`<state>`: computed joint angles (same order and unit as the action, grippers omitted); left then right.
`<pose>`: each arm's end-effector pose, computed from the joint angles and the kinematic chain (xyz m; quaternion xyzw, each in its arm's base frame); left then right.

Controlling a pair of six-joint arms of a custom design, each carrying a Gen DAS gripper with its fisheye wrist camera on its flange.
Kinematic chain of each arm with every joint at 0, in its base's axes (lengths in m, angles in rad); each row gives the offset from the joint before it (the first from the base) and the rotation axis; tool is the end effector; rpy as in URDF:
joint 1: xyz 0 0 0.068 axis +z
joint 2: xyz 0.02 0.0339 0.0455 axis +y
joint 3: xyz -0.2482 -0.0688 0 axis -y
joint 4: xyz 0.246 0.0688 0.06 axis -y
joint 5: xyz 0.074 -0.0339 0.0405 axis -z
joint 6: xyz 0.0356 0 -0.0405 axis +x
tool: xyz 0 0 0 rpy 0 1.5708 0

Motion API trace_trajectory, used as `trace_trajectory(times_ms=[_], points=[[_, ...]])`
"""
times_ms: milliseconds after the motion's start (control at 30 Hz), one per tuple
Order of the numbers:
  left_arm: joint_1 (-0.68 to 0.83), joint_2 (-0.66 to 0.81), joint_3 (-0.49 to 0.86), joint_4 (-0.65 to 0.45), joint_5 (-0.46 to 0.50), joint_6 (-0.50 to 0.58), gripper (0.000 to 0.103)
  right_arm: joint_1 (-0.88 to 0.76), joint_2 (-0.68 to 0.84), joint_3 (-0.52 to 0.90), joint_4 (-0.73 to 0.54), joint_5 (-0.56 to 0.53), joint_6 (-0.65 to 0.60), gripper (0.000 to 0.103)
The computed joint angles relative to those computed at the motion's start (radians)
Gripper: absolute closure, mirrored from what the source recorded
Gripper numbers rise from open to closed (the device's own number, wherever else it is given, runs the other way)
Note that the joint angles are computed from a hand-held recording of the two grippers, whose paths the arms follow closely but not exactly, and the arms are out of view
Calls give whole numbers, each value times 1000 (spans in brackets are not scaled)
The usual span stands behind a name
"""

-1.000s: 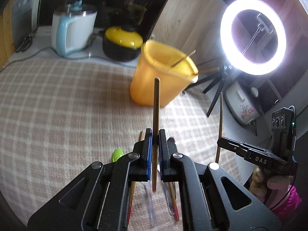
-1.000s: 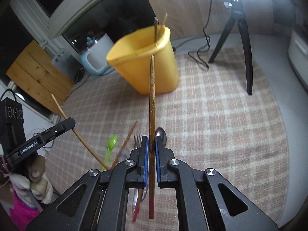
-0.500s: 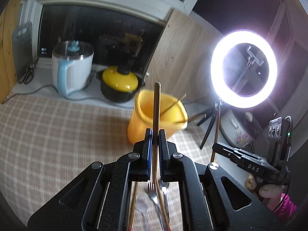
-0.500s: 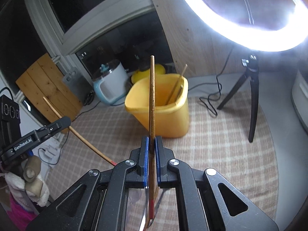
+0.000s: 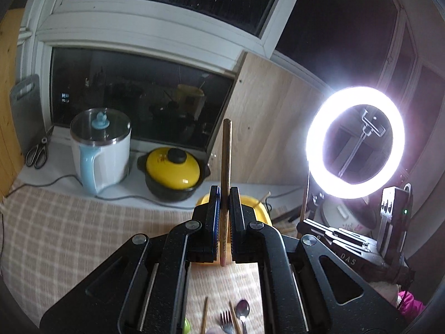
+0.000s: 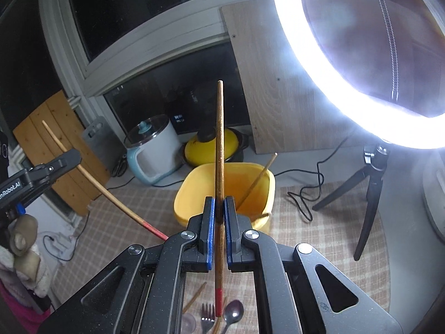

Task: Organize utensils
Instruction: 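Lift the chopstick with the right gripper and carry it over the bin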

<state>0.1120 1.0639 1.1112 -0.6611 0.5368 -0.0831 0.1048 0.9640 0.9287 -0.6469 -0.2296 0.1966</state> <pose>0.2285 0.0074 0.3418 0.0382 0.8637 -0.2290 0.4473 0.2088 0.0301 0.3002 -0.0080 0.8983 0.1664 0.4066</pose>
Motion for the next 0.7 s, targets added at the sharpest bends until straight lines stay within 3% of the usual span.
trace_trajectory(times_ms=[333,700], points=[[-88,159,77,108,-82,-43,99,14,124,96,58,44,-3,98],[-136,289,74,151,-119,-38,99,38,259,192,152,115,13,98]])
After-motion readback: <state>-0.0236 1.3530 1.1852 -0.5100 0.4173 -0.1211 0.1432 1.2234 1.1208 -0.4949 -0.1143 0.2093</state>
